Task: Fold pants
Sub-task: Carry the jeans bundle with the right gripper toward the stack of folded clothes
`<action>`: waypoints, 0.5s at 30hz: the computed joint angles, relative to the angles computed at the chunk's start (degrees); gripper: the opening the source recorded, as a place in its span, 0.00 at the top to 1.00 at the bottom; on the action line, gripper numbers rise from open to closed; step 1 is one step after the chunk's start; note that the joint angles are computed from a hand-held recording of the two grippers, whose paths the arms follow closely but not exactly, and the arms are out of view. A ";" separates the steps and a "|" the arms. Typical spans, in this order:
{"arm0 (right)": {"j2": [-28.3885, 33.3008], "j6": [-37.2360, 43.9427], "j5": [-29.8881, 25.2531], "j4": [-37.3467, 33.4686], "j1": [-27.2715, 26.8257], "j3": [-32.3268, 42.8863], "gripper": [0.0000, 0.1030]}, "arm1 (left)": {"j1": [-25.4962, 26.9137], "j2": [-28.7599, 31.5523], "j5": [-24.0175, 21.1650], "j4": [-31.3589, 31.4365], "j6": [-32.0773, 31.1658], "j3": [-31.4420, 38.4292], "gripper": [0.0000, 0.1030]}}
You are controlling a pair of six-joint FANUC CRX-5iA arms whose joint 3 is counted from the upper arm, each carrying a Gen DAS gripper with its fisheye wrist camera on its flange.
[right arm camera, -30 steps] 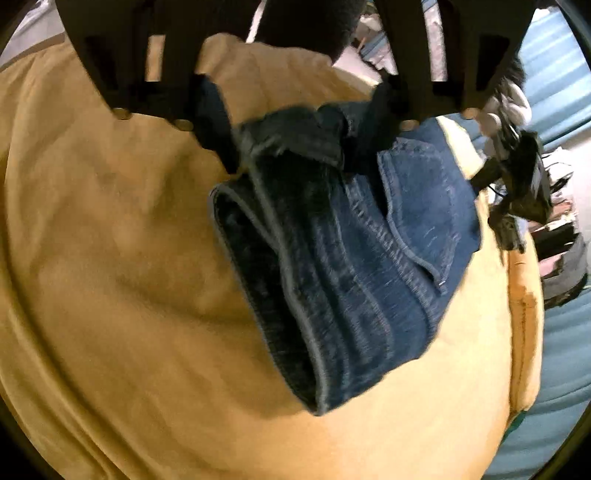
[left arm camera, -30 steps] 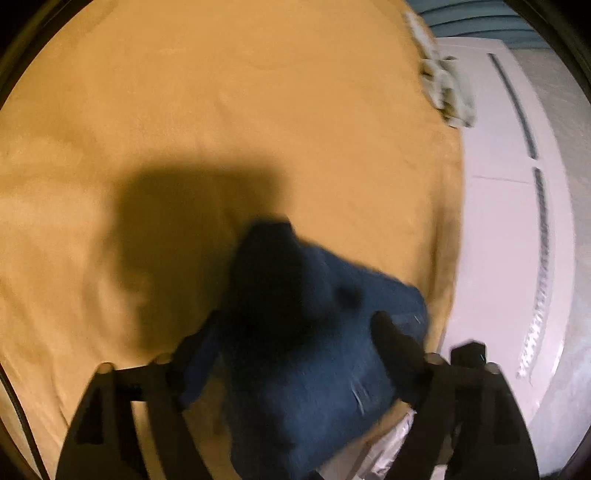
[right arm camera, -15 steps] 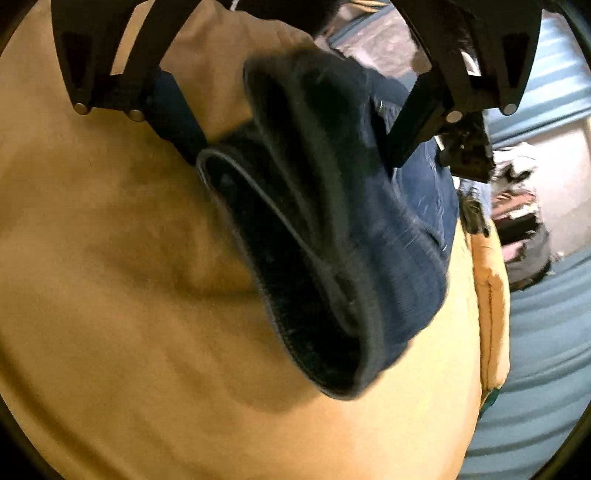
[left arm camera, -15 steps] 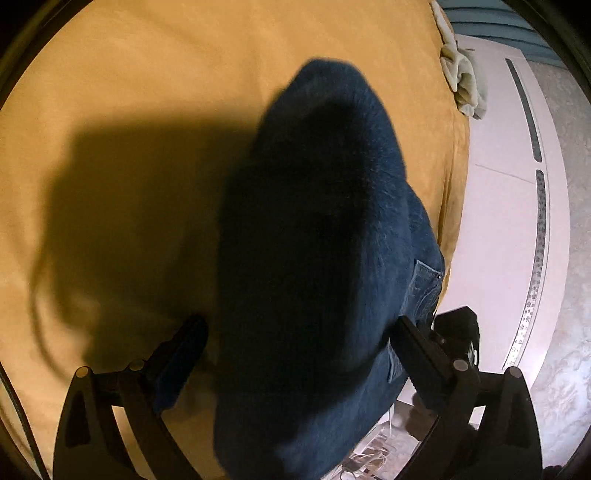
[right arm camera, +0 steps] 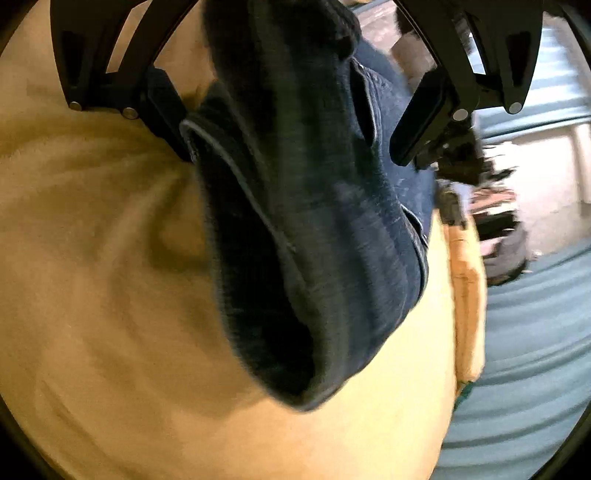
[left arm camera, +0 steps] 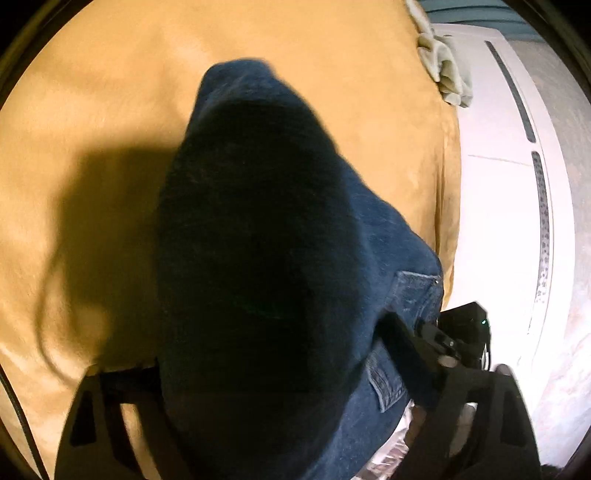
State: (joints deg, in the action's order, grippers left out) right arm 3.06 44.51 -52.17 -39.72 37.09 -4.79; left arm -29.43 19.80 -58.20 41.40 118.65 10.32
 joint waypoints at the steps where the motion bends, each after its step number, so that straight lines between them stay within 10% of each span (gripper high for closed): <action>1: 0.46 -1.82 0.52 2.22 1.22 0.63 0.08 | 0.07 -0.53 -0.24 -1.04 0.66 0.07 0.35; 2: 0.55 -3.89 0.38 5.17 2.40 1.03 0.34 | 0.21 -1.03 -0.58 -1.75 1.14 -0.12 0.47; 5: -0.61 -5.20 1.50 7.59 3.68 0.72 0.53 | 0.65 -3.01 -0.69 -1.90 0.58 -1.53 0.60; 15: -5.25 -13.69 1.08 15.59 8.49 4.05 0.61 | 2.42 -4.49 -10.10 -5.08 2.20 7.94 0.64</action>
